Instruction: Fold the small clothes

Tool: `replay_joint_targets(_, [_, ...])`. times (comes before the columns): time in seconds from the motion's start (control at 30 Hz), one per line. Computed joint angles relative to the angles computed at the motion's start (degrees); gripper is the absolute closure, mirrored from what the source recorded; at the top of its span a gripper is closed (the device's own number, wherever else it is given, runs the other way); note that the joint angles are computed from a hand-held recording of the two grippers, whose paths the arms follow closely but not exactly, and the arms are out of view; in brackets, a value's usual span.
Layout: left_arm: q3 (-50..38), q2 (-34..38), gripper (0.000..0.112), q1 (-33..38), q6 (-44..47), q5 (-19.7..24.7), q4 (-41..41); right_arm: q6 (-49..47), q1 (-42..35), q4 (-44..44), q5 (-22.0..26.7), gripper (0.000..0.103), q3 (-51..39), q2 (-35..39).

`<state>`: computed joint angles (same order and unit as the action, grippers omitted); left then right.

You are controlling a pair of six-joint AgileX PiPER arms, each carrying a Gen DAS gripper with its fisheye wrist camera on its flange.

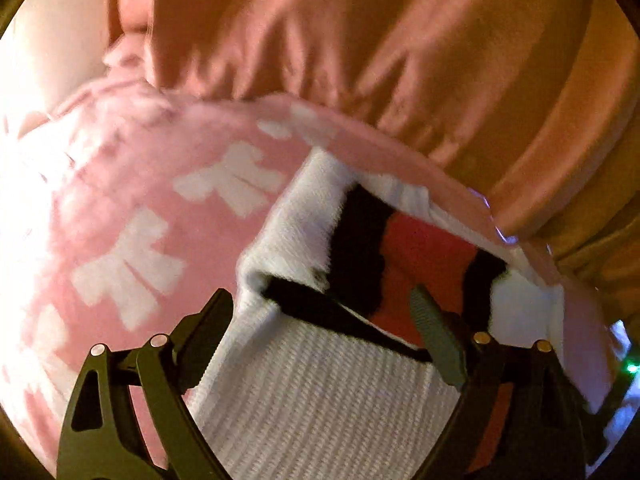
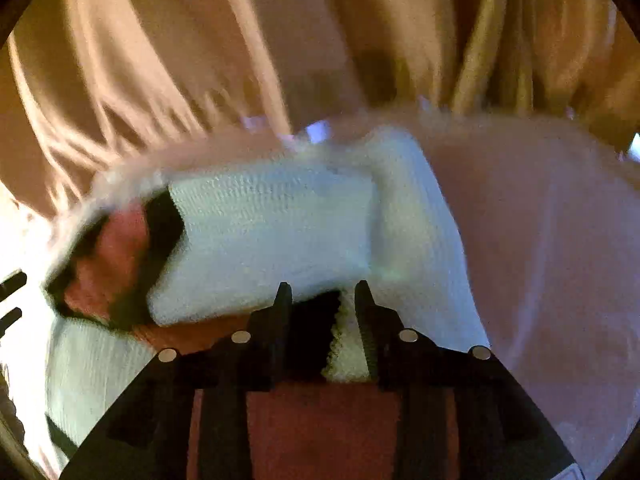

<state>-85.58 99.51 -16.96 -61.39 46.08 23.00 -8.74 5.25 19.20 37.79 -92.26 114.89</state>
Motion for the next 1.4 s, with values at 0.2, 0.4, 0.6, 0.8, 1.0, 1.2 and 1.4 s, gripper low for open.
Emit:
replay_joint_targets(0.2, [3.2, 1.4, 0.024, 5.4, 7.1, -8.7, -16.1, -2.5, -3.2, 11.3, 6.1, 0.050, -9.2, 5.7])
replay_joint_targets(0.4, [6.9, 1.5, 0.025, 12.6, 10.9, -16.5, -29.0, 1.4, -2.6, 12.9, 10.1, 0.063, -18.8, 12.9])
replay_joint_targets(0.6, [6.2, 1.4, 0.040, 12.2, -3.5, -15.7, -12.0, -5.3, -2.3, 22.1, 8.6, 0.090, -16.2, 9.4])
replay_joint_targets(0.8, [7.0, 1.8, 0.034, 15.6, 8.9, -16.4, -29.3, -5.3, -0.7, 21.2, 14.0, 0.091, -27.1, 7.2])
replay_joint_targets(1.0, [6.8, 3.1, 0.059, 14.7, 3.8, -17.6, -22.7, -3.9, -0.9, 16.8, 18.1, 0.091, -37.9, 6.4])
replay_joint_targets(1.2, [9.3, 1.2, 0.083, 18.3, 17.5, -18.0, -40.3, -4.3, -3.5, 9.2, 16.6, 0.091, -27.9, 6.5])
replay_joint_targets(1.4, [10.9, -2.0, 0.054, 13.3, 9.7, -13.1, -33.0, -6.7, -4.7, 9.7, 13.4, 0.091, -21.4, 6.0])
